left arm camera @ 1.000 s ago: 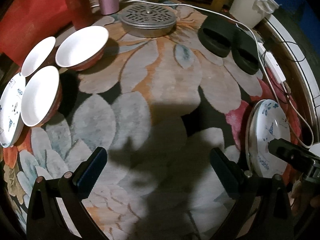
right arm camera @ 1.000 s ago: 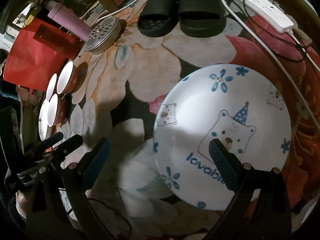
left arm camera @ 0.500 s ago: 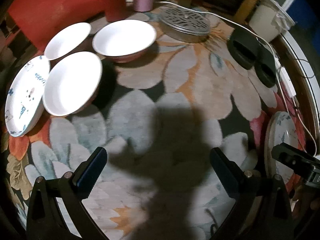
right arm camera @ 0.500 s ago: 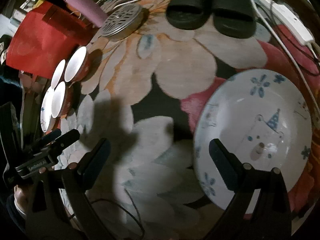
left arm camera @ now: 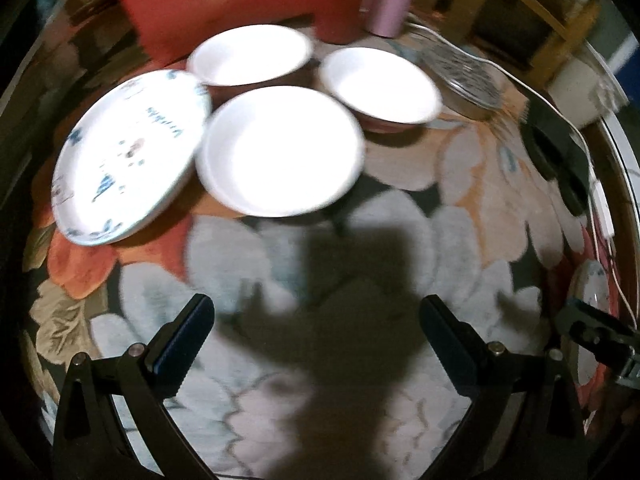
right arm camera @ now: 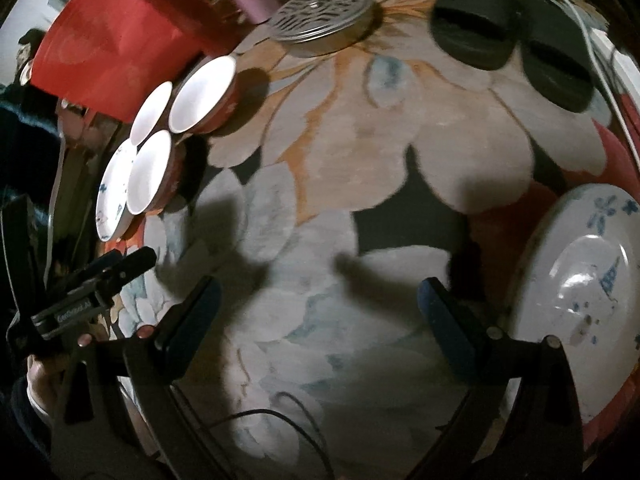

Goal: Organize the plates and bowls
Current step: 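Move the left gripper to the smaller bear-print plate rim and close on it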

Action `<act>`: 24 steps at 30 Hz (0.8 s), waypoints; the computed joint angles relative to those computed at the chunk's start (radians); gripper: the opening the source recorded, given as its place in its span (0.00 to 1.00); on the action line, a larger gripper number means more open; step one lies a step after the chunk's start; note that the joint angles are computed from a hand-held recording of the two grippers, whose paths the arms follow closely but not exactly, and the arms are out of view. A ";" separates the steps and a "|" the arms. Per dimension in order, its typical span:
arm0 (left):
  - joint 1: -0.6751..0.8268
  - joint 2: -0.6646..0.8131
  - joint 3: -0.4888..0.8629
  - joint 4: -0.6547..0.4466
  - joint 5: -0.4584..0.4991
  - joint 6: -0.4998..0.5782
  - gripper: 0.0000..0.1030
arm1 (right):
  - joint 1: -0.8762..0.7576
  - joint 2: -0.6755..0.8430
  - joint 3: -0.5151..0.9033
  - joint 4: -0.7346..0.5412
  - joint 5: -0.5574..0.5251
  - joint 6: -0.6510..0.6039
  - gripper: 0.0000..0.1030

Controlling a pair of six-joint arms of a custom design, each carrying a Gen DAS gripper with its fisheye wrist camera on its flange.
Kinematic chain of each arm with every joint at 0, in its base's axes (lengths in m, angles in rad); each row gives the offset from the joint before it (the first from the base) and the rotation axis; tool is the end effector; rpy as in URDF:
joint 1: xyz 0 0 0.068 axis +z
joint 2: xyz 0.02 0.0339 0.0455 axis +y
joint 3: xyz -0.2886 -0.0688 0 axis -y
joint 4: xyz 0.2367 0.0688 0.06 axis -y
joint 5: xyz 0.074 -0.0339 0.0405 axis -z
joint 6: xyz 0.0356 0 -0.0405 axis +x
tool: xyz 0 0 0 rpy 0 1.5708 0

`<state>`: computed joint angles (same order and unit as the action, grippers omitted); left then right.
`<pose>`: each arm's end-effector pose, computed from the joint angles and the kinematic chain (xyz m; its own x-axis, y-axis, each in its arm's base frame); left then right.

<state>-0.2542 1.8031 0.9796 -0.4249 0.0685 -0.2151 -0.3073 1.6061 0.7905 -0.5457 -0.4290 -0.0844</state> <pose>0.3149 -0.0843 0.1576 -0.9549 0.0281 -0.2957 0.0697 0.9889 -0.1311 0.2506 -0.0640 0.1666 -0.9452 0.2195 -0.2415 0.1133 0.9147 0.3879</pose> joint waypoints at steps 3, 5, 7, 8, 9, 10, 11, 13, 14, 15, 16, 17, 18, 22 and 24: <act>0.074 -0.009 -0.019 0.007 0.001 0.027 1.00 | 0.068 0.010 0.007 0.013 -0.002 0.039 0.97; 0.134 -0.017 -0.030 0.012 0.002 0.053 1.00 | 0.122 0.017 0.011 0.030 -0.003 0.066 0.96; 0.188 -0.020 -0.041 0.018 0.001 0.084 1.00 | 0.184 0.025 0.019 0.046 -0.007 0.094 0.96; 0.218 -0.019 -0.046 0.023 0.002 0.100 1.00 | 0.209 0.028 0.023 0.051 -0.011 0.104 0.96; 0.254 -0.012 -0.045 0.025 0.005 0.117 1.00 | 0.237 0.031 0.027 0.058 -0.013 0.115 0.96; 0.282 -0.006 -0.047 0.030 0.008 0.126 0.99 | 0.265 0.033 0.032 0.063 -0.014 0.126 0.96; 0.318 0.007 -0.042 0.031 0.014 0.139 1.00 | 0.284 0.032 0.033 0.066 -0.017 0.132 0.96; 0.385 0.024 -0.039 0.036 0.023 0.162 0.99 | 0.324 0.036 0.036 0.074 -0.017 0.142 0.96; 0.417 0.035 -0.036 0.041 0.028 0.173 0.99 | 0.343 0.042 0.038 0.078 -0.014 0.148 0.96; 0.449 0.048 -0.029 0.046 0.035 0.185 0.99 | 0.361 0.049 0.040 0.082 -0.012 0.154 0.96; 0.466 0.058 -0.024 0.049 0.041 0.191 0.99 | 0.383 0.062 0.048 0.087 -0.008 0.164 0.96; 0.490 0.069 -0.016 0.053 0.049 0.201 0.99 | 0.405 0.075 0.056 0.091 -0.008 0.176 0.96; 0.515 0.081 -0.005 0.055 0.059 0.210 0.99 | 0.420 0.083 0.064 0.090 -0.012 0.185 0.96; 0.584 0.129 0.046 0.060 0.104 0.220 0.95 | 0.510 0.127 0.110 0.109 -0.033 0.227 0.96; 0.609 0.163 0.093 0.049 0.125 0.216 0.85 | 0.545 0.133 0.125 0.115 -0.036 0.239 0.96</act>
